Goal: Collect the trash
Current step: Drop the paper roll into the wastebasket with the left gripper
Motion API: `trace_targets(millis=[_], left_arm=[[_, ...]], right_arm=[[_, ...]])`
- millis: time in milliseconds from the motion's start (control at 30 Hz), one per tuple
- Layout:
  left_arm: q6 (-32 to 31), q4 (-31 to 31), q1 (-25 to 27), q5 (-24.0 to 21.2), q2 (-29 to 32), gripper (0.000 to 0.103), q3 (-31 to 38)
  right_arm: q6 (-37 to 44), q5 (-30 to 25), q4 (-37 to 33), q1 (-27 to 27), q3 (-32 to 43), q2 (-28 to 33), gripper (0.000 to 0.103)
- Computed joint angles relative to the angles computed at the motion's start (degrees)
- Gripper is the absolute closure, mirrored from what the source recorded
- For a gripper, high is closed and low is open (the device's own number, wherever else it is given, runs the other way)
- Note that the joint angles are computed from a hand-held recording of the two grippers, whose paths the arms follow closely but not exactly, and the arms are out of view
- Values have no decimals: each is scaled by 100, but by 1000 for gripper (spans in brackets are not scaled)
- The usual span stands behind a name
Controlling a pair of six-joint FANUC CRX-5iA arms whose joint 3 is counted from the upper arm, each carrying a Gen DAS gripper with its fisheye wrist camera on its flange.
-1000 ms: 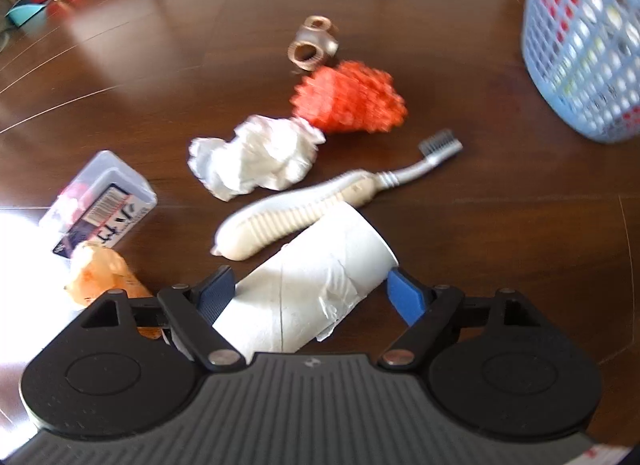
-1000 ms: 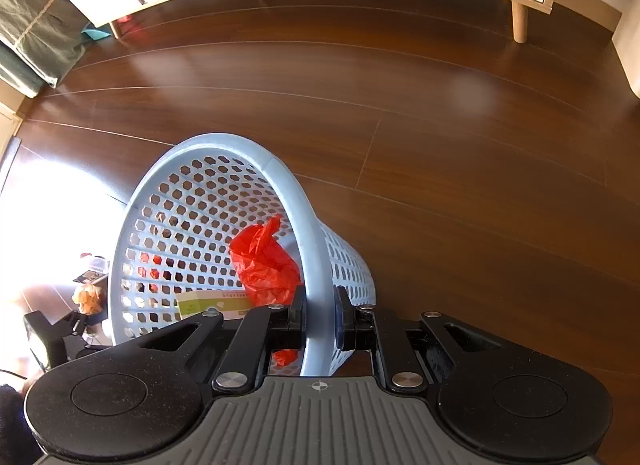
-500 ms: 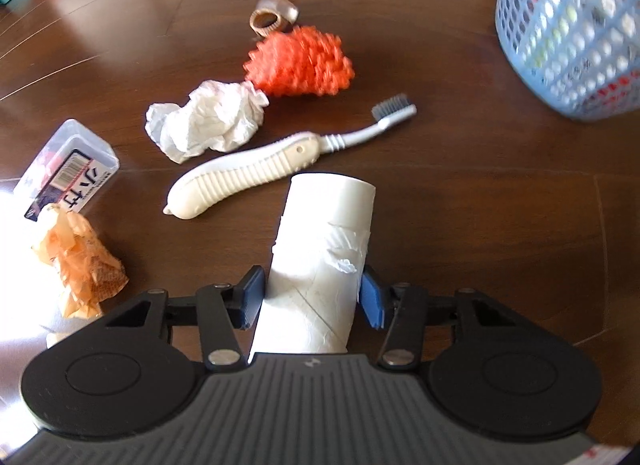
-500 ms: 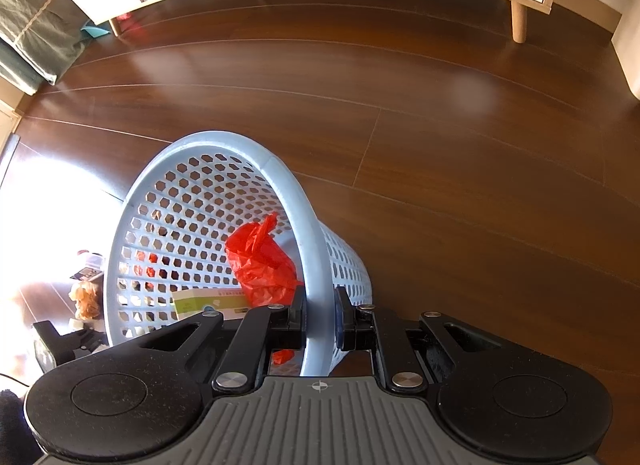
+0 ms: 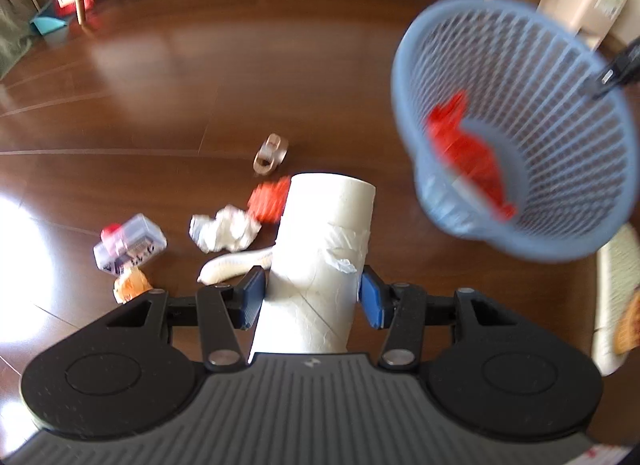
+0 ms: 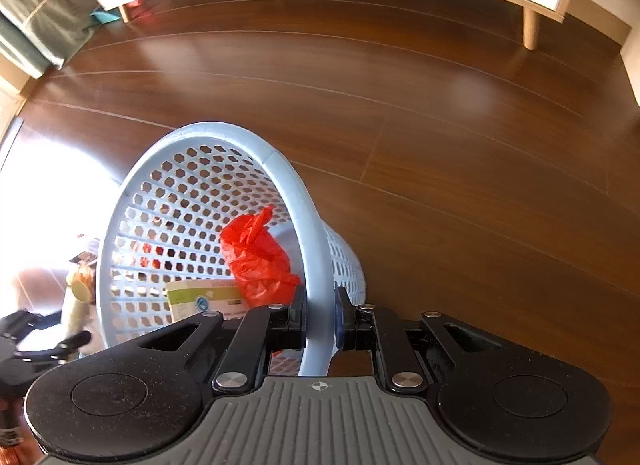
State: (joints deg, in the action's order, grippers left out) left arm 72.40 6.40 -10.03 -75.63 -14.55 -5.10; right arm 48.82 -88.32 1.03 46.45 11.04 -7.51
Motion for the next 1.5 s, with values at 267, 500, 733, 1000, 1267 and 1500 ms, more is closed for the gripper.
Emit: trace_targets(millis=[267, 500, 733, 1000, 1267, 1500], left_arm=[[572, 378, -584, 197, 369, 57, 808], [780, 280, -1376, 447, 953, 38, 1497], [1007, -207, -1657, 511, 1062, 32, 1689], [1025, -633, -1201, 481, 779, 32, 1318], [1212, -1324, -288, 118, 84, 32, 541], [554, -1203, 945, 91, -831, 32, -366]], right_arm=[[139, 22, 147, 237, -129, -107, 94], [122, 58, 269, 400, -178, -127, 94], [242, 80, 246, 359, -214, -143, 94], [355, 40, 234, 358, -160, -92, 94], [430, 88, 668, 391, -366, -11, 94], [144, -135, 479, -79, -322, 193, 93]])
